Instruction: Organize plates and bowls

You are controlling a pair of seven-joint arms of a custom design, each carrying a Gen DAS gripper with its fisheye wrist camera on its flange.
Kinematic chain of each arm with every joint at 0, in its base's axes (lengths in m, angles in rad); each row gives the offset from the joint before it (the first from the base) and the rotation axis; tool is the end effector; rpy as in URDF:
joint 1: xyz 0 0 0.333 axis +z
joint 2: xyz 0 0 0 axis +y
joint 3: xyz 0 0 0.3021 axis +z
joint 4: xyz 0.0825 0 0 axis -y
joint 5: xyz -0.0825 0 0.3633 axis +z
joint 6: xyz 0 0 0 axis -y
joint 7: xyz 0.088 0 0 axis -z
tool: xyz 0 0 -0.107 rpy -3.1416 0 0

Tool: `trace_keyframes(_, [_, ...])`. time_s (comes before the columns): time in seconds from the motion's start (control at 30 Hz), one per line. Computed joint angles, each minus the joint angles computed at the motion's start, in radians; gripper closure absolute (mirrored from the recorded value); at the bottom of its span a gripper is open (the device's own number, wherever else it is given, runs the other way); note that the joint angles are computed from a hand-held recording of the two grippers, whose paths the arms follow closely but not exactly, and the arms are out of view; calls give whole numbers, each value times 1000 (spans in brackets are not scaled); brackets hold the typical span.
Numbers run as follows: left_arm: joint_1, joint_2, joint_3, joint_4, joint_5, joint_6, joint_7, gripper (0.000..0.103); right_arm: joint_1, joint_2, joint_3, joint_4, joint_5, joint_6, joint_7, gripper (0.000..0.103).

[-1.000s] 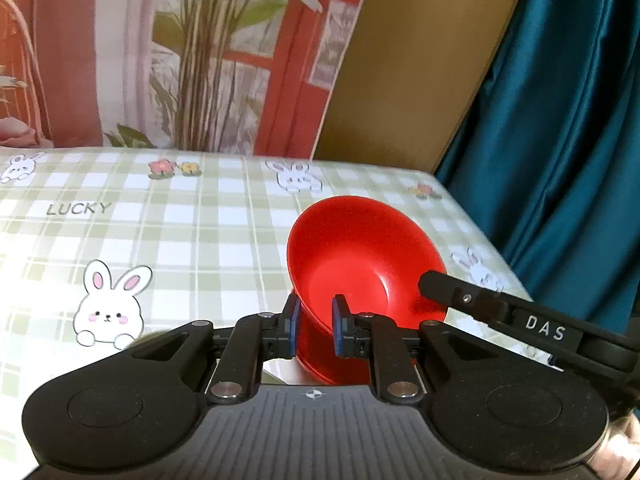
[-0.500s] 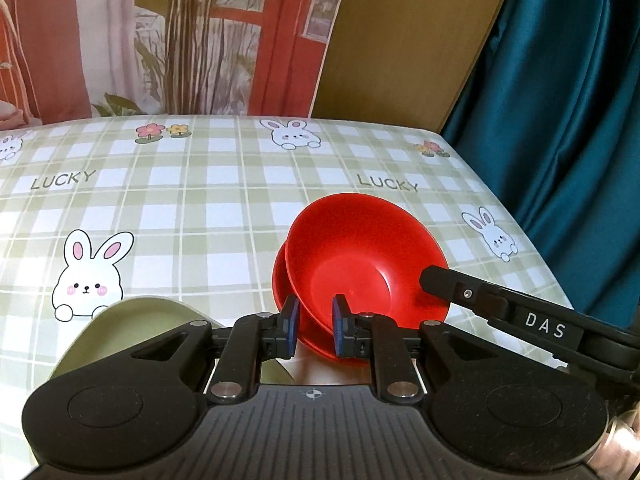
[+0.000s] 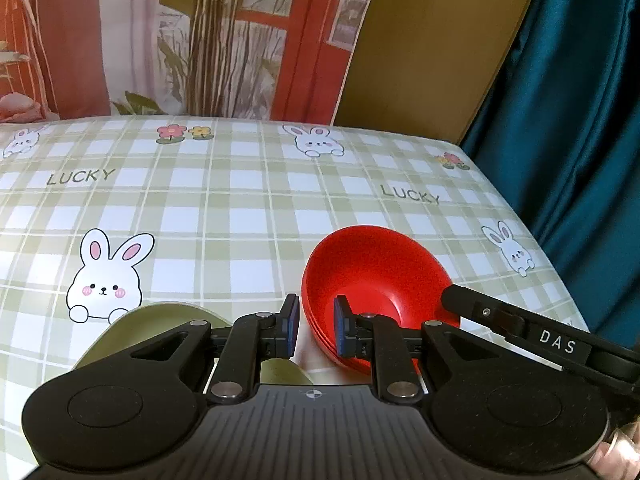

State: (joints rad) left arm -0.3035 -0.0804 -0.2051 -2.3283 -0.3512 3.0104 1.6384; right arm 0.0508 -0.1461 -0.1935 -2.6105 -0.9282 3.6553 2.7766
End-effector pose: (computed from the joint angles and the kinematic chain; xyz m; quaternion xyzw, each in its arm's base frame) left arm 0.4724 -0.2364 0.4569 -0.5679 0.7327 -0.3516 0.1306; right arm 0.4315 0.0408 0.4238 -0.5193 0.6876 -0.1515 0.4842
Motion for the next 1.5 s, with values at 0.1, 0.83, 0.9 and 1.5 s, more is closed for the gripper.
trace_keyframes(0.1, [6, 14, -5, 8, 23, -5, -24, 84, 0, 14, -1, 9, -12, 8, 16, 86])
trace_keyframes(0.83, [17, 63, -38, 46, -133, -8, 119, 83, -39, 33, 45, 66, -117, -29, 133, 85])
trace_keyframes(0.9, [10, 51, -35, 42, -181, 3, 160, 83, -27, 21, 35, 72, -130, -39, 146, 85])
trace_keyframes(1.5, [-146, -185, 168, -55, -482, 87, 441, 82, 92, -47, 69, 367, -588, -167, 663, 85])
